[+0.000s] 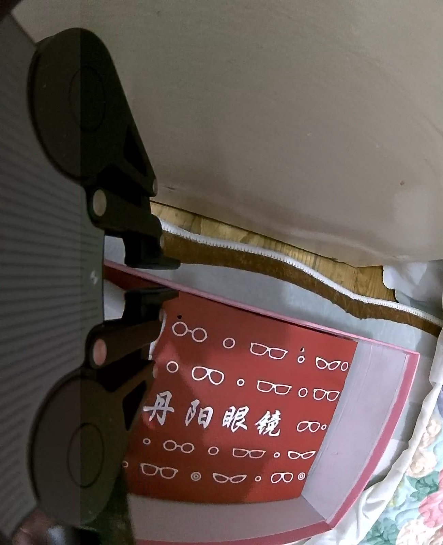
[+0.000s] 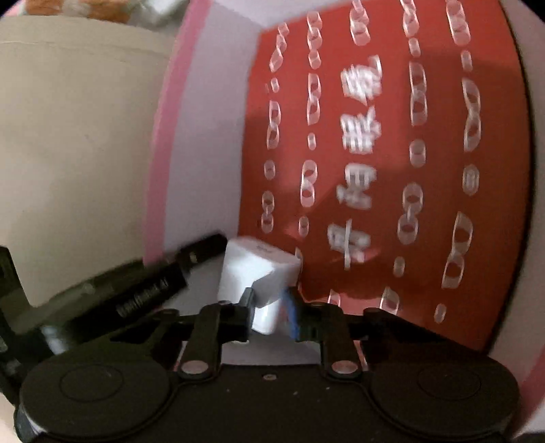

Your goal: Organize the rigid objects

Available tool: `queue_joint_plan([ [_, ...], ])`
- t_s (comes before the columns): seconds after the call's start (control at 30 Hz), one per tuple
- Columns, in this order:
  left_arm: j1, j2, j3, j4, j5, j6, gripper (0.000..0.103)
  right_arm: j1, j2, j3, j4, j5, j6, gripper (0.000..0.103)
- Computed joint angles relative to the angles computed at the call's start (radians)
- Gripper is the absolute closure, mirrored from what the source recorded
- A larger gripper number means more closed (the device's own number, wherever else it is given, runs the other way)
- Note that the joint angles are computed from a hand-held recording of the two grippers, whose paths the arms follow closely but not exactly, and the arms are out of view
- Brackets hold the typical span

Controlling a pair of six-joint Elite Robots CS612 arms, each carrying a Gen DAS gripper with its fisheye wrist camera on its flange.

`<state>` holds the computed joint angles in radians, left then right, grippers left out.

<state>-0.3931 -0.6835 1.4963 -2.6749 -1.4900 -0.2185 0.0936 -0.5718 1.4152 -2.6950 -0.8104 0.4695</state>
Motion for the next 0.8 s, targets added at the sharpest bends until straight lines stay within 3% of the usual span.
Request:
queue_joint_plan([
  [0.13,0.001,-0.001,0.001,0.002,-0.007,-0.001,0.093,-0.002,-0.037,0.055,-0.068,0.018,-0.082,0.077],
  [0.23,-0.003,-0.001,0.003,-0.003,0.008,-0.006,0.093,-0.020,-0.107,0.130,-0.157,0.006,-0.154,0.069],
  [0.37,-0.011,-0.002,0.009,-0.011,0.036,-0.008,0.092,-0.061,-0.195,0.227,-0.231,-0.073,-0.259,0.064],
  [0.47,-0.018,-0.003,0.015,-0.018,0.060,0.000,0.091,-0.096,-0.249,0.280,-0.184,-0.194,-0.291,0.060],
  [0.53,-0.019,-0.003,0.015,-0.017,0.062,-0.006,0.091,-0.119,-0.262,0.305,-0.151,-0.272,-0.273,0.059],
  [0.63,-0.017,-0.003,0.014,-0.017,0.059,-0.023,0.091,-0.152,-0.246,0.317,-0.142,-0.311,-0.162,0.054],
  [0.7,-0.017,-0.004,0.017,-0.021,0.060,-0.027,0.091,-0.152,-0.225,0.320,-0.156,-0.367,-0.064,0.053],
  [0.8,-0.018,-0.004,0.018,-0.024,0.062,-0.028,0.091,-0.156,-0.215,0.340,-0.148,-0.417,-0.033,0.053],
])
